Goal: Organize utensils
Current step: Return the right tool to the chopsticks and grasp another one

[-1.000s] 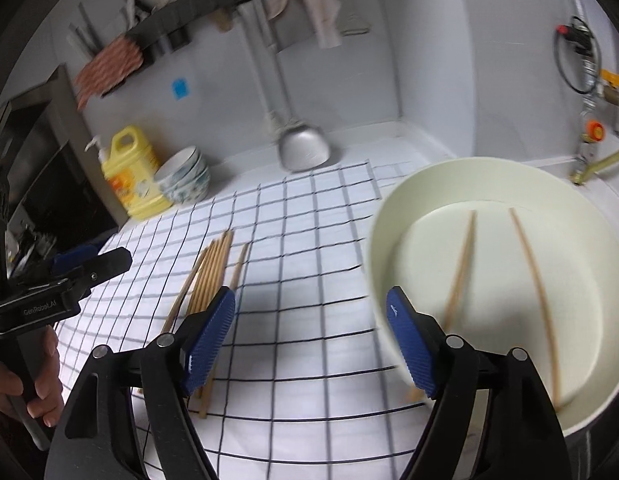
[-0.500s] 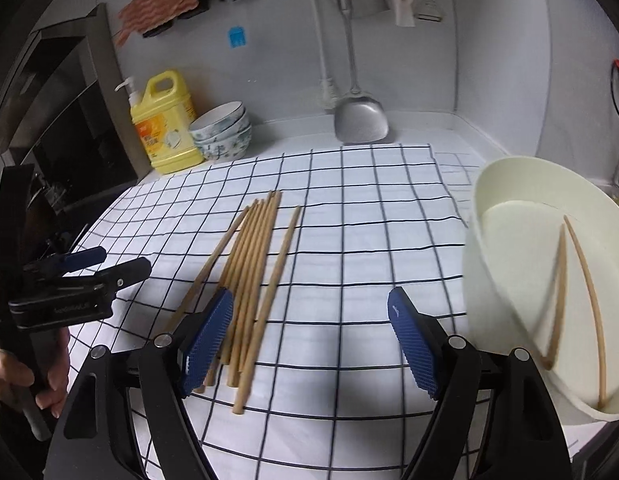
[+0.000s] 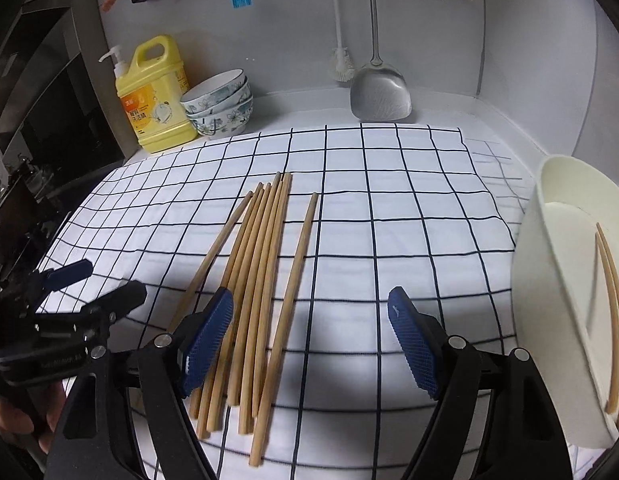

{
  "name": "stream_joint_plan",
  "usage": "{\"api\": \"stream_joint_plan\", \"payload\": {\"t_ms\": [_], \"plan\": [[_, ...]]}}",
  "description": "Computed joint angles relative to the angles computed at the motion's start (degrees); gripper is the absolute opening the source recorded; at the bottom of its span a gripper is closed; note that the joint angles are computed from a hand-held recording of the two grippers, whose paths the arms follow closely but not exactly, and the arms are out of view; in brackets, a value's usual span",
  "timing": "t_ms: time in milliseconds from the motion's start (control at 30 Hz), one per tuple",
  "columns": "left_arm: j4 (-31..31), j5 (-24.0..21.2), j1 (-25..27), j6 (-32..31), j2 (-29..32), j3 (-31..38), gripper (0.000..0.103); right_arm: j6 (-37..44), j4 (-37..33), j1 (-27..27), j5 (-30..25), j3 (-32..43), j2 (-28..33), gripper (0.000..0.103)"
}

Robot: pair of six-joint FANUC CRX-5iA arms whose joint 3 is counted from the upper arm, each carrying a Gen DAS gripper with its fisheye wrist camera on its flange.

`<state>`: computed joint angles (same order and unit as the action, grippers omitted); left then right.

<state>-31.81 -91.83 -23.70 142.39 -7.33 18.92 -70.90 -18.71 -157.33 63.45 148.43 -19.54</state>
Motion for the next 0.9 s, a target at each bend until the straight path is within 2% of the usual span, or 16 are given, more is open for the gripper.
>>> {"api": "stream_joint_plan", "payload": {"t_ms": [133,433,900], "plan": [[-1.00,-0.92,-0.44,-0.58,0.29,-0.09,0.095,-0.57,-0.55,-0.14,-0.44,0.69,-0.57,0.076],[0.22,0.56,0.65,0.70,-0.31,-2.04,0.095,-1.19,3.93,0.54,1.58,-0.70,-1.35,0.076],[0.36,-0.92,0.99,-1.41,1.37,-1.14,0.095,-2.67,11.90,3.16,2.46,-3.20,-1.91,0.076]]}}
